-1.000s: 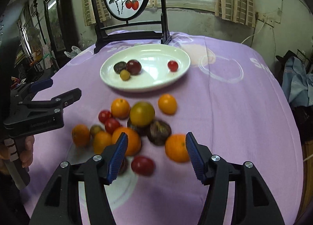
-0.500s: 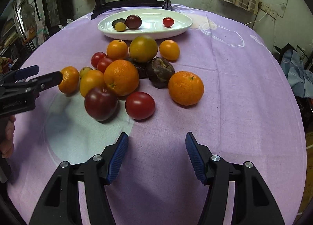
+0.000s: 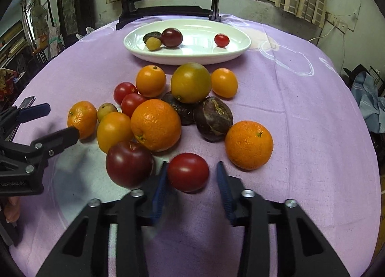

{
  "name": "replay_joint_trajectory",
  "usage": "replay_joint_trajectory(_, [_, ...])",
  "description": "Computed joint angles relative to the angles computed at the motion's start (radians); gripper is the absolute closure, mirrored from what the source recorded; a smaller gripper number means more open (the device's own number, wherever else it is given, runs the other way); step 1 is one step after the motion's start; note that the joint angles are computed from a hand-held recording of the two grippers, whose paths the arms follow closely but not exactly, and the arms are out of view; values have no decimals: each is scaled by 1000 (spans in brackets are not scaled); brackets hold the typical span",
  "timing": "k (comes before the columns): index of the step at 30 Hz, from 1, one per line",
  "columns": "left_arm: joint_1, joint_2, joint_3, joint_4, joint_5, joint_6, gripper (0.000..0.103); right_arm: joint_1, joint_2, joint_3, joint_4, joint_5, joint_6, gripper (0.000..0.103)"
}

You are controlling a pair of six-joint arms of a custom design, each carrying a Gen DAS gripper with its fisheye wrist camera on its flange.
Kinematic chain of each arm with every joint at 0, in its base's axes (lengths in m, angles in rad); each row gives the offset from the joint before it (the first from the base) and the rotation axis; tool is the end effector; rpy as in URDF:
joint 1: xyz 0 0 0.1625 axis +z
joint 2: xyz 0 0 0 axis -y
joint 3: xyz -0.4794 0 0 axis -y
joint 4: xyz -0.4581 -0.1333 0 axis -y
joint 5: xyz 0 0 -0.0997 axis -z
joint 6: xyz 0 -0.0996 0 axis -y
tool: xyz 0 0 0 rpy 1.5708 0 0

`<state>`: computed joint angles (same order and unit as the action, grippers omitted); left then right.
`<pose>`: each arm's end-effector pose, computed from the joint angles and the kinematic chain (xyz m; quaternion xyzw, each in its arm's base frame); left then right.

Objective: Organize fruits
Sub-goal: 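Grasp another red tomato with the right tool while the left tool grasps a mandarin, then carry the tomato and mandarin to the white plate and release both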

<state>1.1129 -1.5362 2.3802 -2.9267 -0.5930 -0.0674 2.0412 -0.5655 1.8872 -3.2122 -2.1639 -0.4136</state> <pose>0.0013 -0.4858 0.2996 0.0491 0.8609 -0.3338 0.3807 0.3585 -0.5338 -0.0717 0.3618 -0.8733 0.1604 0.2841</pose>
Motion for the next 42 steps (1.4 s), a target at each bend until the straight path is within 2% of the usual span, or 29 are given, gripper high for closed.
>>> replay_joint_trajectory(5, [7,9,-1,-9,1,0,5,3,-19,28,-35,-3,26,70])
replay_joint_trajectory(12, [8,30,-1,-10,2,11,5,-25,-62,80,-43,50,76,70])
replay_joint_trajectory(13, [8,33,-1,-11,2,16,7,-28,-65,83,-41,57,82,70])
replay_joint_trajectory(16, [19,44,-12,16,-26,24,37,-34,-72,91,-44,74,85,70])
replay_joint_trajectory(18, [18,58,-14,-23,-23,58,41,-32,-70,94,-51,73,74,70])
replay_joint_trajectory(21, [26,69,-26,-31,-45,71,53,-31,-71,99,-58,76,59,70])
replay_joint_trajectory(22, [27,66,-27,-30,-60,72,61,-31,-72,102,-59,81,55,70])
replay_joint_trajectory(30, [-2,-8,-10,80,-80,-14,61,-38,-93,128,-98,115,61,70])
replay_joint_trajectory(36, [-70,-73,10,50,-65,27,61,-50,-137,168,-152,261,79,70])
replay_joint_trajectory(39, [-96,-82,-11,59,-46,55,61,-26,-141,161,-172,255,66,70])
replay_joint_trajectory(42, [-113,-64,-40,35,-7,102,61,4,-134,118,-149,216,30,71])
